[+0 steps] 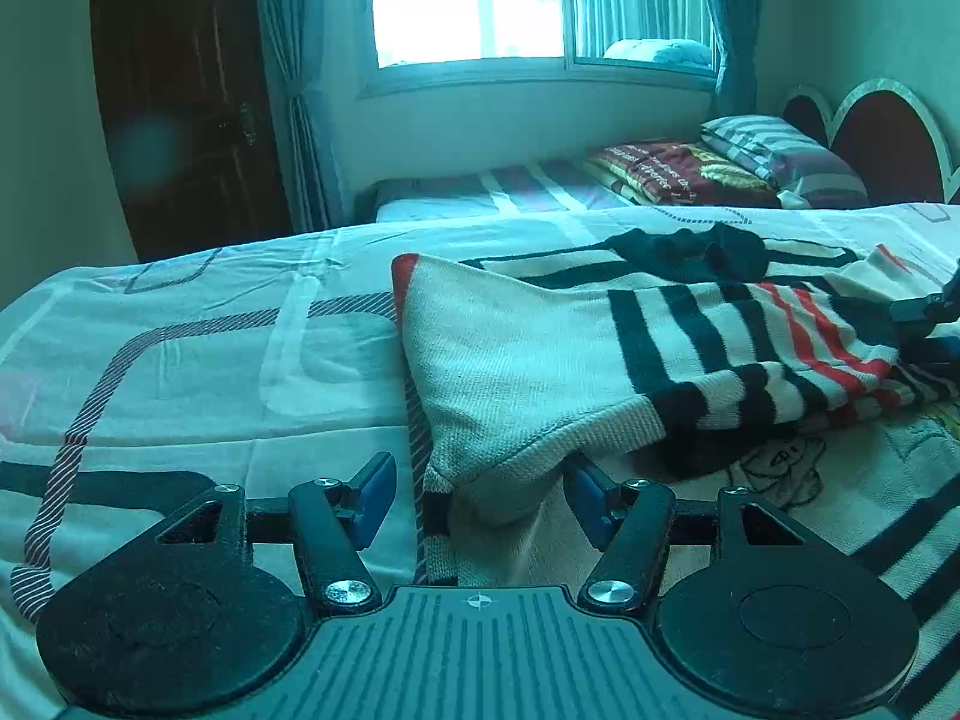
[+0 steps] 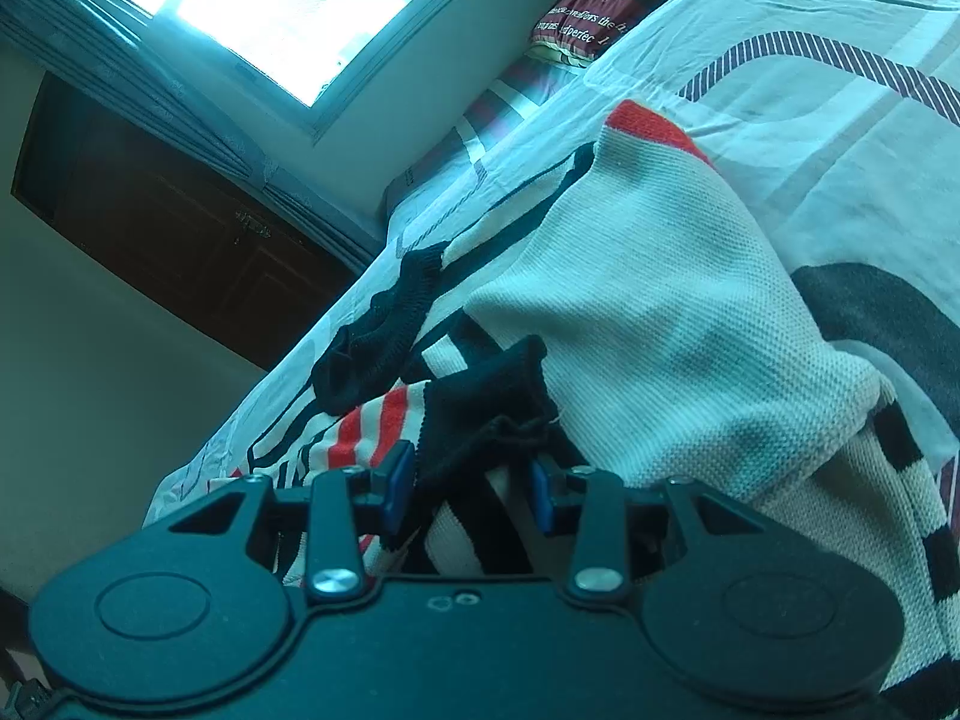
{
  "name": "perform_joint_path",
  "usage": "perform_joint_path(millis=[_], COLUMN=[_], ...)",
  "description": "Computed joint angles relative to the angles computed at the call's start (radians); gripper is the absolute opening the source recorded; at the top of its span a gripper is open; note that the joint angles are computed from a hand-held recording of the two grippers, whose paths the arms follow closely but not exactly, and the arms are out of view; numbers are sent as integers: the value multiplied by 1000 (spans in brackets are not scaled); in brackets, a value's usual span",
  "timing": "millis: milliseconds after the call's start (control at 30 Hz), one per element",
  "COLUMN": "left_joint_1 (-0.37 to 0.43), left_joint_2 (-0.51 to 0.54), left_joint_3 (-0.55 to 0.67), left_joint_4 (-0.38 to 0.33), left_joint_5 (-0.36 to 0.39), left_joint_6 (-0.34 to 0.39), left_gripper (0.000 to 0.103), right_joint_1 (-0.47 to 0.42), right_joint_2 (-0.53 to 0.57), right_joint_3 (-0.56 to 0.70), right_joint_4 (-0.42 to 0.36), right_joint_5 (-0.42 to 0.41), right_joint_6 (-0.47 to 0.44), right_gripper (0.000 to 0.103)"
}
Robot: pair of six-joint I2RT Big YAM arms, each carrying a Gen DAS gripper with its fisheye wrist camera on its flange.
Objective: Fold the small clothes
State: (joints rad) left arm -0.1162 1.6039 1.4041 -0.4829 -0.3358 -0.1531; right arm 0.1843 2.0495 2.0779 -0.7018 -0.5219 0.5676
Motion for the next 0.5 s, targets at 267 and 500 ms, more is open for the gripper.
perform_joint_path(millis=[267,500], left_joint_1=[40,65], left_joint_2=[14,2], left_joint_3=[3,-20], left_joint_4=[-18,5], left_joint_5=[64,122], left_joint_6=[-133,-238], left_gripper=[62,60], right_joint_1=[7,33], right_joint_2=[6,-53], right_joint_3=[14,-18], right_joint_4=[-9,107], right_joint_5=[36,70], right_joint_6=[-20,-211], right_gripper=[19,8])
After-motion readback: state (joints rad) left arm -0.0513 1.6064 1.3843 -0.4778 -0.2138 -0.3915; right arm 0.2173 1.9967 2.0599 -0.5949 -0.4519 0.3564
